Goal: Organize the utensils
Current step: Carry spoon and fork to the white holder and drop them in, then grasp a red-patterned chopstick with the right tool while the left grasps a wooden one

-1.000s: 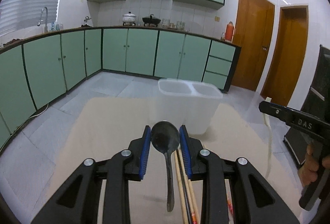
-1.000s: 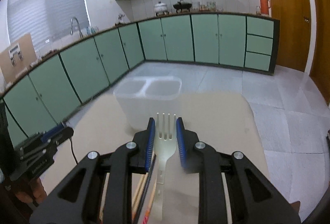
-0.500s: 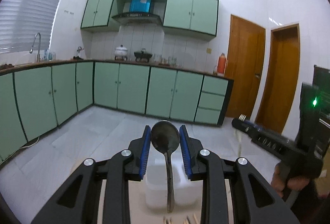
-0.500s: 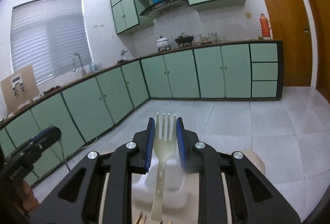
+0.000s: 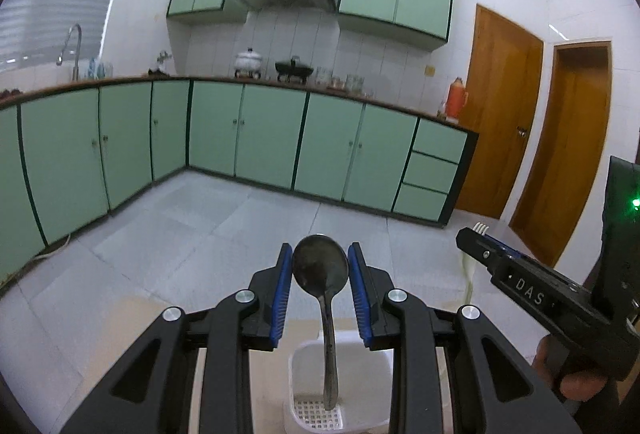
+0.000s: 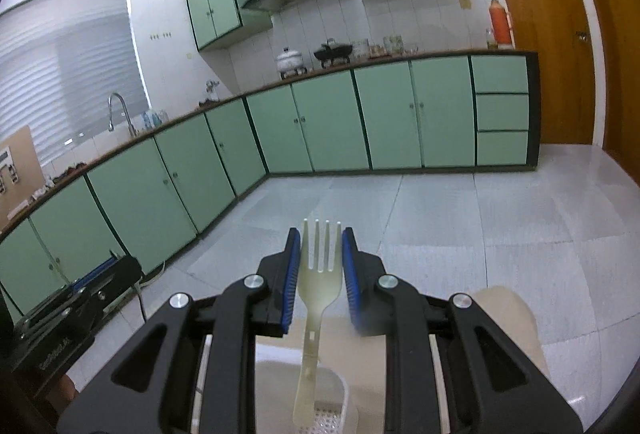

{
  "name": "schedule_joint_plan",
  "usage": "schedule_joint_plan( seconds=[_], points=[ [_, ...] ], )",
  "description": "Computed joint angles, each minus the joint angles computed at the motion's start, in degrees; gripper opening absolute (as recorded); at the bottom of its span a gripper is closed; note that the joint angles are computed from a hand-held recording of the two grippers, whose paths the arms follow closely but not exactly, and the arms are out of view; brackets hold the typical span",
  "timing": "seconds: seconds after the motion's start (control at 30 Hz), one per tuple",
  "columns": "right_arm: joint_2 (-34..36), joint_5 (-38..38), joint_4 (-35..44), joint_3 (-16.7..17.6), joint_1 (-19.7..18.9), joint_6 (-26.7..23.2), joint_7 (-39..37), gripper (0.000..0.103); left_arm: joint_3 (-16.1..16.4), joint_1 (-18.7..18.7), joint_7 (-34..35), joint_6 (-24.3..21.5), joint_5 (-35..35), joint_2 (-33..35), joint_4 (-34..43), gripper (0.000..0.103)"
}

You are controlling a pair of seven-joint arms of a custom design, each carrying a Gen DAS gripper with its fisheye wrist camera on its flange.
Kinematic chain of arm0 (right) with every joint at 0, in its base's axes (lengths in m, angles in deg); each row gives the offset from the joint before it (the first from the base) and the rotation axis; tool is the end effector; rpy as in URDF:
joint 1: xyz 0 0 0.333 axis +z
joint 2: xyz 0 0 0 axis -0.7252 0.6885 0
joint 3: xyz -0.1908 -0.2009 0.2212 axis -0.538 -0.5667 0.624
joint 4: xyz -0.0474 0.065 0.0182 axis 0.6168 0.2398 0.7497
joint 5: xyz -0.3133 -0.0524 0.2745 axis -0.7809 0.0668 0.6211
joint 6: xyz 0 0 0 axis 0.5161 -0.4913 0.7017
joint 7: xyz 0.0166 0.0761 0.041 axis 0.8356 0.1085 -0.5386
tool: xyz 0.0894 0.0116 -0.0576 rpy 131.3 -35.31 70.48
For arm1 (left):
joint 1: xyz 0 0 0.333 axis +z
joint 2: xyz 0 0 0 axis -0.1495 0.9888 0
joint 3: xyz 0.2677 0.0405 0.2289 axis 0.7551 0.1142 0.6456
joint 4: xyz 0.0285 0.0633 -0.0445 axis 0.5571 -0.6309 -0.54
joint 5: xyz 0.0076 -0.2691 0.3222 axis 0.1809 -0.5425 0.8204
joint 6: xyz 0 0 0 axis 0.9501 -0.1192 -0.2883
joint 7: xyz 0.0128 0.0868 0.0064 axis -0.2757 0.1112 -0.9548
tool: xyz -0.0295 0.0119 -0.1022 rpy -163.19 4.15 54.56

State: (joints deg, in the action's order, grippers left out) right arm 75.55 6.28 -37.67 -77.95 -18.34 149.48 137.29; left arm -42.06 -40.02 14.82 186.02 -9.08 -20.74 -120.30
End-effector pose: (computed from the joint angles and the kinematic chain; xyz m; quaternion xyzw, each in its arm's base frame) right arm 0.6909 0.3527 0.6333 -0.5825 0.6150 -0.2874 0.4471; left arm 0.6830 -0.4121 0.6607 -0.5612 0.6206 -0.4681 0.2841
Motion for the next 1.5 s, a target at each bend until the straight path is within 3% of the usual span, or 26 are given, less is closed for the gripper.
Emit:
schedule_joint_plan(
  seconds=[0.17, 0.33, 0.4, 0.5, 0.6, 0.67, 0.8, 1.0, 1.23, 1.4, 1.5],
  points=[
    [-0.7, 3.1, -3.6, 1.8, -1.1, 0.8, -1.3, 0.021, -1.4, 0.7, 2.3, -1.3, -1.5, 0.3, -1.1, 0.028],
    [-3.4, 3.9, -8.1, 1.6, -1.0, 2.5, -0.5, 0.032, -1.2, 0.5, 1.2, -0.7, -1.5, -2.1, -4.9, 0.032],
    [-5.2, 2.4, -10.3, 0.6, -0.5, 3.4, 2.2, 0.043, -1.0, 0.5, 0.4, -0.4, -0.8, -3.4, -6.4, 0.037],
    [-8.7, -1.7, -13.8, -0.3, 0.2, 3.7, 6.3, 0.047, -0.7, 0.0, -1.8, 0.2, 1.7, -6.3, -9.5, 0.042],
    [-13.8, -9.6, -19.3, -0.9, 1.2, 2.9, 13.0, 0.060, 0.0, -1.2, -6.8, 0.2, 7.6, -11.2, -15.1, 0.051],
    [-17.5, -14.2, -23.4, -0.2, 1.3, 1.5, 16.7, 0.063, -1.1, -0.9, -8.1, -0.3, 9.9, -14.7, -19.3, 0.055],
    [-26.0, -19.5, -33.8, 3.5, 0.8, -2.2, 21.8, 0.067, -4.3, 0.2, -10.8, -0.9, 13.1, -22.1, -29.2, 0.058],
    [-35.8, -16.0, -47.4, 10.9, 0.1, -8.2, 24.0, 0.067, -10.0, 2.4, -11.3, -3.7, 12.6, -31.6, -43.7, 0.059],
    [-39.2, -9.6, -53.3, 17.4, -1.0, -9.2, 22.4, 0.064, -15.6, 5.7, -9.6, -5.9, 7.9, -36.6, -52.5, 0.059],
    [-39.8, -12.5, -54.8, 22.6, -2.3, -10.5, 26.5, 0.060, -20.7, 9.8, -16.4, -5.2, 11.8, -39.6, -56.8, 0.059],
    [-40.0, -14.1, -55.8, 23.7, -2.1, -10.8, 28.2, 0.055, -23.1, 12.1, -18.8, -4.2, 12.3, -41.3, -59.1, 0.059]
  ],
)
